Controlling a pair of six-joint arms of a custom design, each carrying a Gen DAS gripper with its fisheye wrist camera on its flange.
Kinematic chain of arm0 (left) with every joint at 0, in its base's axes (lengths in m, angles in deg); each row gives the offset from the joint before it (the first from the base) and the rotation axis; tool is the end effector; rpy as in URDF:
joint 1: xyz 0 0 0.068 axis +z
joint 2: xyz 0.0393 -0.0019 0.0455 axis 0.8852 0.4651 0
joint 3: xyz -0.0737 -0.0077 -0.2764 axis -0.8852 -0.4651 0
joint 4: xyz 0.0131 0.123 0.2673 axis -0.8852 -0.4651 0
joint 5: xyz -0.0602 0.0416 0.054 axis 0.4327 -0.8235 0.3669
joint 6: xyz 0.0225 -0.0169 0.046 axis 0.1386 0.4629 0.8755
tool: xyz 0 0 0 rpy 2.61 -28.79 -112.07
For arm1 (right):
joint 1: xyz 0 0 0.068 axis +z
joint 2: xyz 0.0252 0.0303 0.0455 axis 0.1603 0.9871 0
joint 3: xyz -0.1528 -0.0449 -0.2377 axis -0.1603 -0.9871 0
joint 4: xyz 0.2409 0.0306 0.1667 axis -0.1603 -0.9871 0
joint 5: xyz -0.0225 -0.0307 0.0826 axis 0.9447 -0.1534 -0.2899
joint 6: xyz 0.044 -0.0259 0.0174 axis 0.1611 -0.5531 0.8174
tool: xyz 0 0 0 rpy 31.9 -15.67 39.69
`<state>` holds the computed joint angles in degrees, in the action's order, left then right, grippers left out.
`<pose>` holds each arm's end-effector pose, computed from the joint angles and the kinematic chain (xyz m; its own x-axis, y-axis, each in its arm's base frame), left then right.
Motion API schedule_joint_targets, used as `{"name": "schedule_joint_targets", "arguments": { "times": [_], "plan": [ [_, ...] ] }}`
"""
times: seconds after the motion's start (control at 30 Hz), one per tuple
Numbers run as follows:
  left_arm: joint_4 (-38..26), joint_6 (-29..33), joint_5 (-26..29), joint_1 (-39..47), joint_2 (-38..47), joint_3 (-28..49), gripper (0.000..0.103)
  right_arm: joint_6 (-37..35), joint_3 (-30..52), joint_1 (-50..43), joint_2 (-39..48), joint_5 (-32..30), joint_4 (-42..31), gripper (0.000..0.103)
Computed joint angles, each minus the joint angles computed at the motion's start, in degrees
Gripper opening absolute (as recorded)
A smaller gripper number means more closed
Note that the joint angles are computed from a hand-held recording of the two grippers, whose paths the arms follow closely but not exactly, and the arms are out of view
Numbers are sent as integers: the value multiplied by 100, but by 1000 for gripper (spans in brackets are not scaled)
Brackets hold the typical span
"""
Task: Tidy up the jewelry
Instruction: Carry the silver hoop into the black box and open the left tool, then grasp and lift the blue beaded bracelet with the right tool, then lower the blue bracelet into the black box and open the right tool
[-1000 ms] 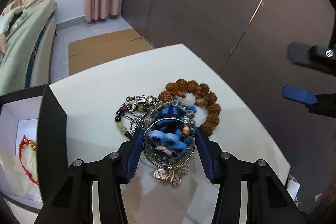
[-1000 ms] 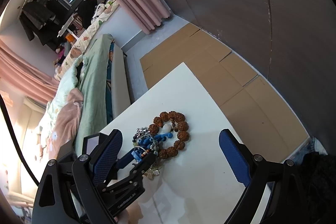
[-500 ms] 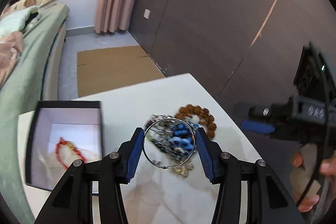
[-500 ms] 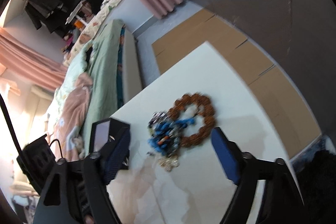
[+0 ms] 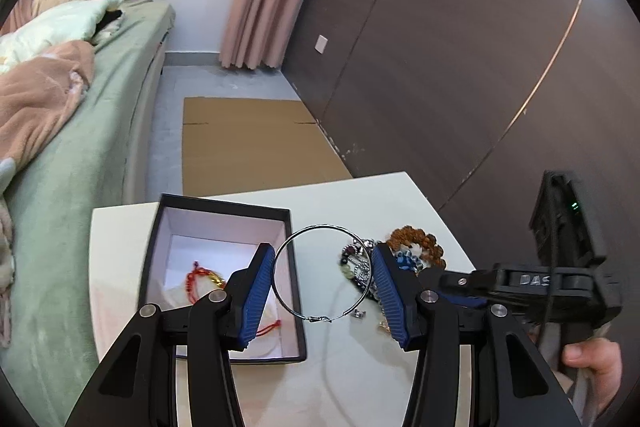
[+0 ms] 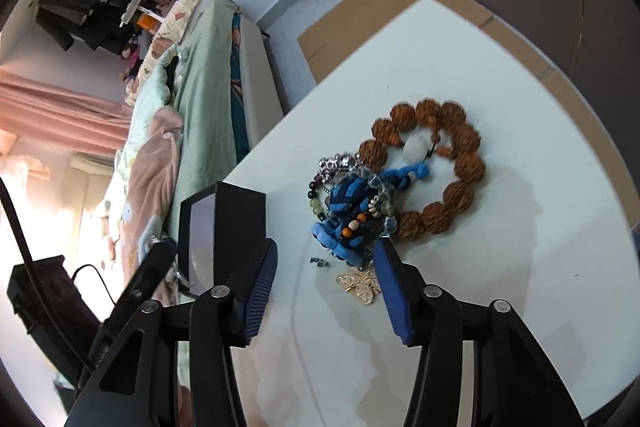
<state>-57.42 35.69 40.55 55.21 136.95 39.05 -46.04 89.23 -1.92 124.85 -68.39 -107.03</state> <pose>0.2045 -0.0381 0.3250 -0.7389 -0.0661 -0.6705 0.2492 0.8978 -0.3631 0.2291 -0.0232 0.2711 -0.9096 0.3502 -0.2237 0.1416 0.7673 0.6254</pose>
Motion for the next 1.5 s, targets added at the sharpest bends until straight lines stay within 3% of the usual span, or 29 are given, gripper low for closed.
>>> {"name": "schedule_joint_targets", "arguments": {
  "times": [0.37,0.63,0.73,1.0,1.17,1.23,1.33,1.5],
  "plan": [
    [-179,225,377,649,-114,73,52,1066,-378,111,48,-160,808,49],
    [-309,363,557,1027,-155,103,52,1823,-694,266,38,-215,1323,22],
    [-337,409,635,1172,-167,127,52,1826,-615,348,-164,-62,1291,22],
    [-374,423,753,1547,-91,174,52,1966,-608,249,-581,-867,1645,22],
    [-464,243,503,1296,163,251,53,2140,-606,316,-794,-1143,2033,22],
    [-583,123,591,1286,338,276,62,2252,-656,365,-886,-1279,2241,21],
    [-483,34,534,1295,286,195,89,2423,-698,544,-981,-1349,2569,22],
    [-423,70,498,1554,159,216,94,2692,-745,950,-1015,-1345,3118,22]
  ]
}}
